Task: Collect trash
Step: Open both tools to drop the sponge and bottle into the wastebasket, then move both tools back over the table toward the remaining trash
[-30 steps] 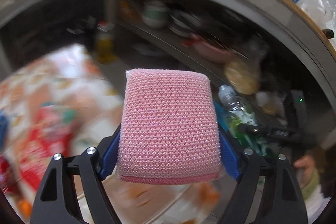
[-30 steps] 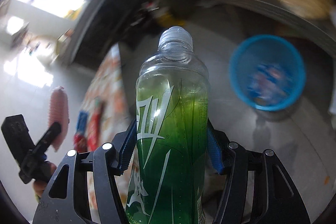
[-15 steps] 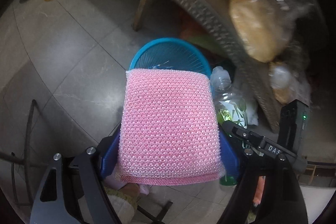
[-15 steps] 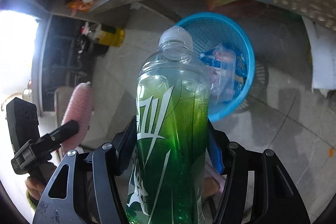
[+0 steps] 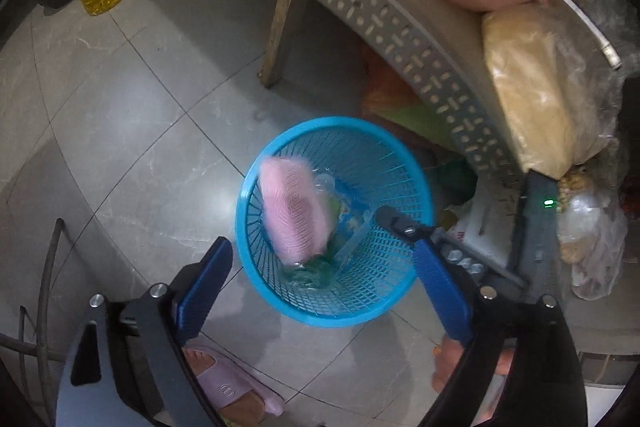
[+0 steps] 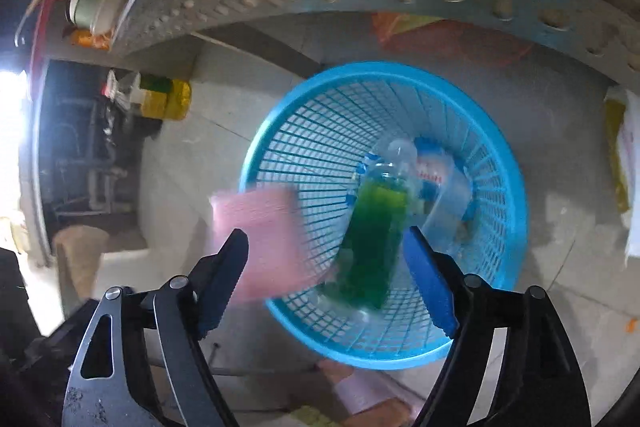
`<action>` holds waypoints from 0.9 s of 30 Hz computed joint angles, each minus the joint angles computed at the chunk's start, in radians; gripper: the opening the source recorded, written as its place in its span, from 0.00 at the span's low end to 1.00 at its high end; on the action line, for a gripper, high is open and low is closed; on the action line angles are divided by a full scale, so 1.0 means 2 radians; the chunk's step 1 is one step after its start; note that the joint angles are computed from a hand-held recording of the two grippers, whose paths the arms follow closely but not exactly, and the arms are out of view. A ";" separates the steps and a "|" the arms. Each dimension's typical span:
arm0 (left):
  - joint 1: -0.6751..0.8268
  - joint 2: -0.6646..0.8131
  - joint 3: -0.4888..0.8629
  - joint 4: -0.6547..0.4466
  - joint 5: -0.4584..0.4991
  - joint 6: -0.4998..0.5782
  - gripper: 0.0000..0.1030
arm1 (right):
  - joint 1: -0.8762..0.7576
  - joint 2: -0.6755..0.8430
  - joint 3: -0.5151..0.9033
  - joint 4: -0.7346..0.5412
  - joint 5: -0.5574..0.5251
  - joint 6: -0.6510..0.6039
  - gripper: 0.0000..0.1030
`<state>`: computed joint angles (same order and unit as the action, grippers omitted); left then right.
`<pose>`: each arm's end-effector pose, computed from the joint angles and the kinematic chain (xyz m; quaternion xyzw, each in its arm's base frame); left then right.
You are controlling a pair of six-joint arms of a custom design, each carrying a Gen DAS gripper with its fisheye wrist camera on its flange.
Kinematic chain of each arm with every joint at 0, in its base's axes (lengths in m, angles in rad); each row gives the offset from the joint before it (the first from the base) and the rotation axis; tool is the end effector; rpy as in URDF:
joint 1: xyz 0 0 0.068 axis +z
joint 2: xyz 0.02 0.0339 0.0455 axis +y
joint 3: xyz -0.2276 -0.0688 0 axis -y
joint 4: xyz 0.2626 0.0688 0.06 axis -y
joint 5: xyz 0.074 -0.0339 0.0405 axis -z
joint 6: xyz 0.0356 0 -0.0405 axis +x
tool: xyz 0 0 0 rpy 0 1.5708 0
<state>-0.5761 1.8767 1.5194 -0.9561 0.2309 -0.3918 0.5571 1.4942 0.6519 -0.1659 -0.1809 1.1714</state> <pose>0.3169 -0.2156 0.1898 0.1054 0.9796 -0.1604 0.0597 0.2346 0.1537 0.0922 0.2654 0.9196 0.2666 0.1135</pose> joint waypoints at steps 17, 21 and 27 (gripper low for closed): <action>0.010 -0.352 -0.082 -0.117 0.017 0.014 0.87 | 0.276 -0.258 -0.032 -0.237 0.183 0.110 0.74; 0.023 -0.460 -0.097 -0.172 0.002 0.001 0.87 | 0.323 -0.214 0.026 -0.272 0.217 0.111 0.75; 0.122 -0.615 -0.103 -0.292 -0.009 0.034 0.87 | 0.369 -0.119 0.172 -0.339 0.277 0.066 0.79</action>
<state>-0.3311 0.6460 1.3130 -1.5405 0.2127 -0.3242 1.2949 1.2555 0.9950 -0.8431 0.3739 1.3032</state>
